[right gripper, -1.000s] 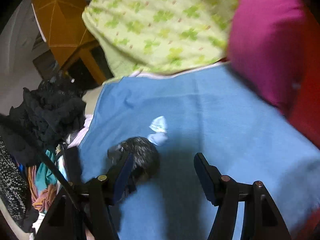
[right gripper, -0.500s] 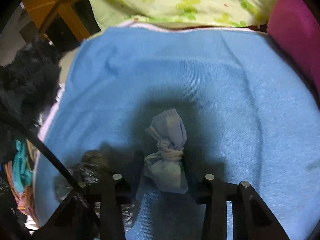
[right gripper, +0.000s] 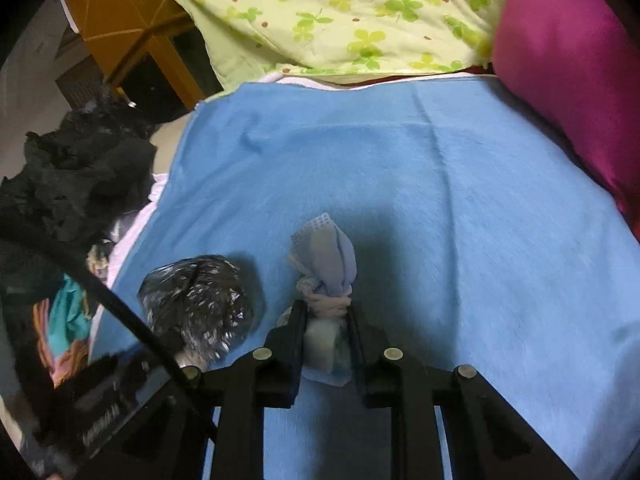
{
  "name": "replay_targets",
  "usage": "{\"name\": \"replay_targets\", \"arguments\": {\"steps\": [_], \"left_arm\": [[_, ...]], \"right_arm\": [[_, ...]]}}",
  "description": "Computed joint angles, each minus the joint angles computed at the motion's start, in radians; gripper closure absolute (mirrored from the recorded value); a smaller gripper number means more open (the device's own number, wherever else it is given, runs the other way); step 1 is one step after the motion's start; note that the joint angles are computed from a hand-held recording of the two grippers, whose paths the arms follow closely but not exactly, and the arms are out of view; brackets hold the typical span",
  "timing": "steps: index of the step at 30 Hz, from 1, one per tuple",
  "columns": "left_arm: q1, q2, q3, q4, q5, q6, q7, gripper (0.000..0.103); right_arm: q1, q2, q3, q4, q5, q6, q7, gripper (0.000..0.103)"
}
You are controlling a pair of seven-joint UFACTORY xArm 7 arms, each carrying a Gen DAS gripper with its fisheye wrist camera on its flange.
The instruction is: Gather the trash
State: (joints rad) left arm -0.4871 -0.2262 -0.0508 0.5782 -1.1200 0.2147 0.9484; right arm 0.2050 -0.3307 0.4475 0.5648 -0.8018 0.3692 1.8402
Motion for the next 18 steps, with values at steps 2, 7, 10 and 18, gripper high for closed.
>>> {"name": "replay_targets", "arguments": {"steps": [2,7,10,18], "left_arm": [[-0.007,-0.044,-0.002,-0.026,0.003,-0.006,0.013,0.093],[-0.051,-0.124,0.017,-0.079,0.044,-0.041,0.013,0.095],[-0.043,-0.139,0.049,-0.101,0.121,-0.004,-0.03,0.095],[0.035,-0.129,0.08,-0.117,0.277,0.076,-0.216,0.033]], "right_arm": [[0.023,-0.071,0.024,-0.04,0.021,0.004,0.041,0.081],[0.081,-0.184,0.099,-0.081,0.12,0.065,0.075,0.081],[0.133,-0.231,0.144,-0.096,0.193,0.127,0.07,0.081],[0.236,-0.281,0.242,-0.123,0.304,0.233,0.128,0.081]]}}
